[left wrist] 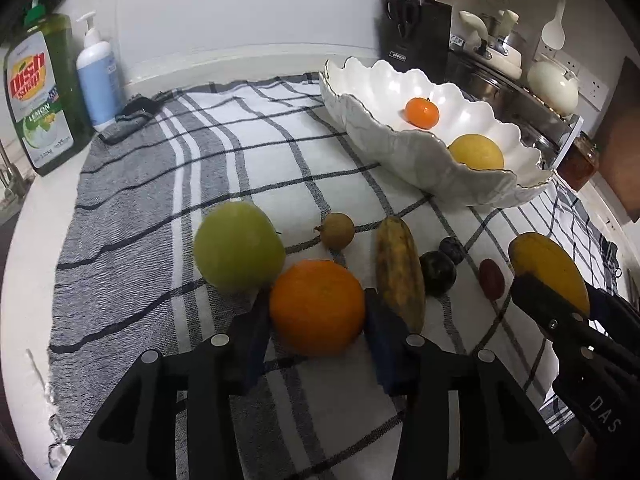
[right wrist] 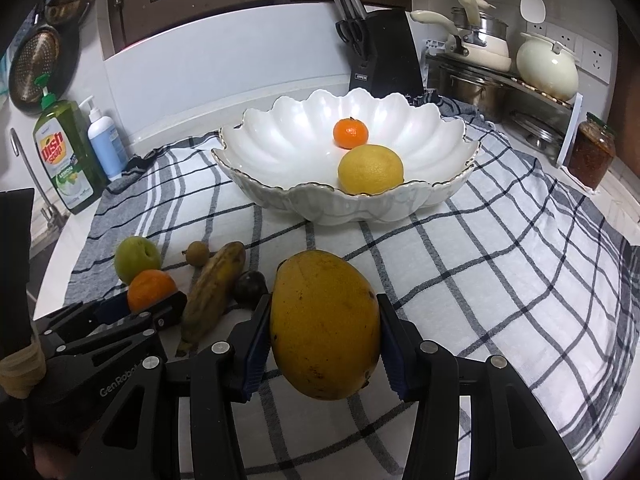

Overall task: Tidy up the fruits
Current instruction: 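Grasp the second mandarin with the left tool while the right tool holds the mango, then carry the mandarin and mango over the white bowl with both tools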

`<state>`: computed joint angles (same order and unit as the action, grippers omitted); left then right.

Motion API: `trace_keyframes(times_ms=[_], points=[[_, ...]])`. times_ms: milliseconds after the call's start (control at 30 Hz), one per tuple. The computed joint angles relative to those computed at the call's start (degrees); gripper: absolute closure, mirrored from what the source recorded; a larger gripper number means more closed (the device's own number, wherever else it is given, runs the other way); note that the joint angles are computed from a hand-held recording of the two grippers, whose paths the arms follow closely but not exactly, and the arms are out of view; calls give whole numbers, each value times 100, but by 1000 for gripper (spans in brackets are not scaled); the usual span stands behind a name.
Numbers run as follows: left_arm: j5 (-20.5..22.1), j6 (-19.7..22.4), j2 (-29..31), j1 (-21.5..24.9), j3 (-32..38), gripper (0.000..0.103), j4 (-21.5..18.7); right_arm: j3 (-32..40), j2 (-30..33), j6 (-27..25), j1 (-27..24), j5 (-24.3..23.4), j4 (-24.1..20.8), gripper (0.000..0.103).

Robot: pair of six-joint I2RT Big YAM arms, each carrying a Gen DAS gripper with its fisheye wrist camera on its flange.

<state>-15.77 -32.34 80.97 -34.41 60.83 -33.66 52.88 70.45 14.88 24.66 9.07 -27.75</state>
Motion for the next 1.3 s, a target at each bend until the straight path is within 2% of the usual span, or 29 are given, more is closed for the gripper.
trace_keyframes(times_ms=[567,967,1300], points=[[-361,103,-286,-230,191,60,-232,-62,-408,42,-102,-38,-30,53],[-327,373,-6,-339,745,60,-239,82,-489,-116,-516,-152,-28,53],[-274,760,363,-269,1404,60,-222,480,-265,-304,-859,-137,67,53]])
